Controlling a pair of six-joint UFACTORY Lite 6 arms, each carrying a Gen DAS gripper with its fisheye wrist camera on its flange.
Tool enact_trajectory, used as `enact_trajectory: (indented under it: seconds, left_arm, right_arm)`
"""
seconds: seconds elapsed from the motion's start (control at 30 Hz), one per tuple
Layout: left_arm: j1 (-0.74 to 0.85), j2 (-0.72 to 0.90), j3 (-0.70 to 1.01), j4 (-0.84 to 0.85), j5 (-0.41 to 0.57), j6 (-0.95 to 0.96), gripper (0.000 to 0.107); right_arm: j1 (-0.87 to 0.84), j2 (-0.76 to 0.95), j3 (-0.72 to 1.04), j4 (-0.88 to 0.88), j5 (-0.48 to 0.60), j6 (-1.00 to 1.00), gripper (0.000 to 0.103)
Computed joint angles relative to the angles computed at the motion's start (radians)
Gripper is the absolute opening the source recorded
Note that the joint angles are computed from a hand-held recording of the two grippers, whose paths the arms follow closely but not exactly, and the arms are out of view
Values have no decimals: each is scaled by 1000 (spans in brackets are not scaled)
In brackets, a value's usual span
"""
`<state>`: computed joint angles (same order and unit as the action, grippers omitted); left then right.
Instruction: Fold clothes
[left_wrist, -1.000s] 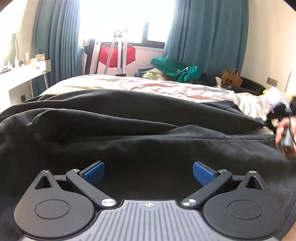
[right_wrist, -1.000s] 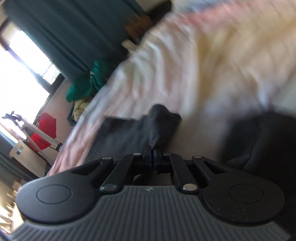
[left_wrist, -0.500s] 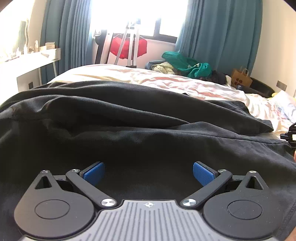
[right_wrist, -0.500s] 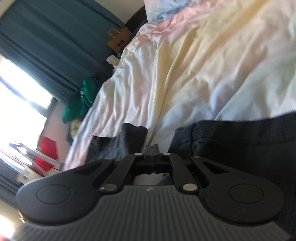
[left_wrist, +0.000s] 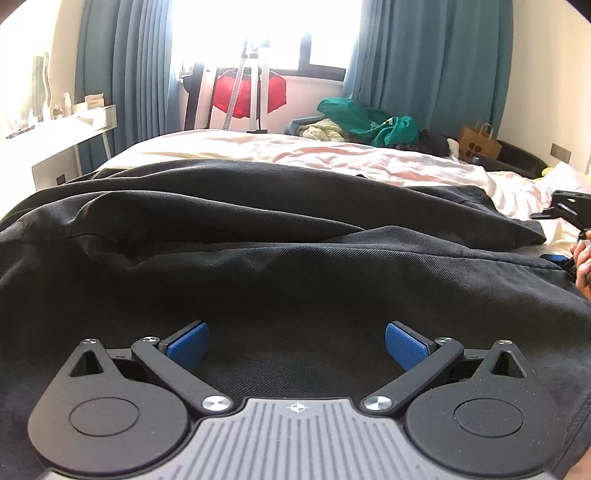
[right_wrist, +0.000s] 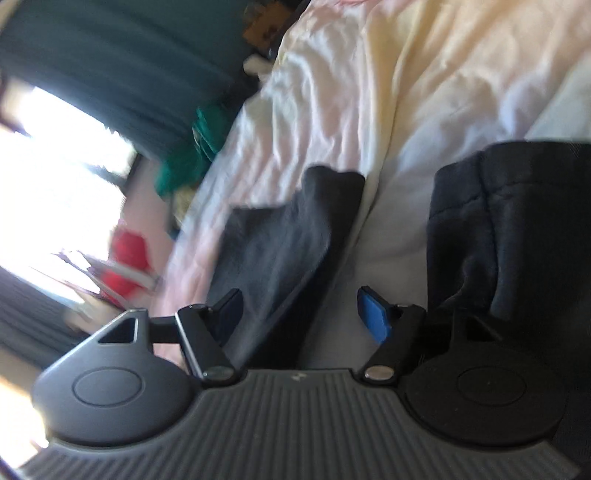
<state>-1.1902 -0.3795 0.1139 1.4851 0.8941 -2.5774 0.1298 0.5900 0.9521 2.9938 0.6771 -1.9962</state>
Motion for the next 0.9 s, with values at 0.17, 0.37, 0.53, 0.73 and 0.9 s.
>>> enact_trajectory:
  seconds: [0.17, 0.37, 0.53, 0.73, 0.9]
  left_arm:
    - [-11, 4, -2, -9, 7, -6, 103]
    - [18, 13, 17, 15, -3, -2, 103]
    - [-34, -46, 19, -48, 86, 80, 102]
    - [-102, -211, -11, -164, 135, 148, 102]
    - [-148, -291, -12, -242, 175, 207, 102]
  right_arm:
    - [8, 123, 190, -161, -50, 14, 64]
    - [44, 187, 253, -22, -104, -108, 11]
    - [44, 63, 116, 41, -40, -91, 8]
    - [37, -29, -37, 113, -26, -75, 8]
    - [55, -56, -104, 120, -8, -111, 11]
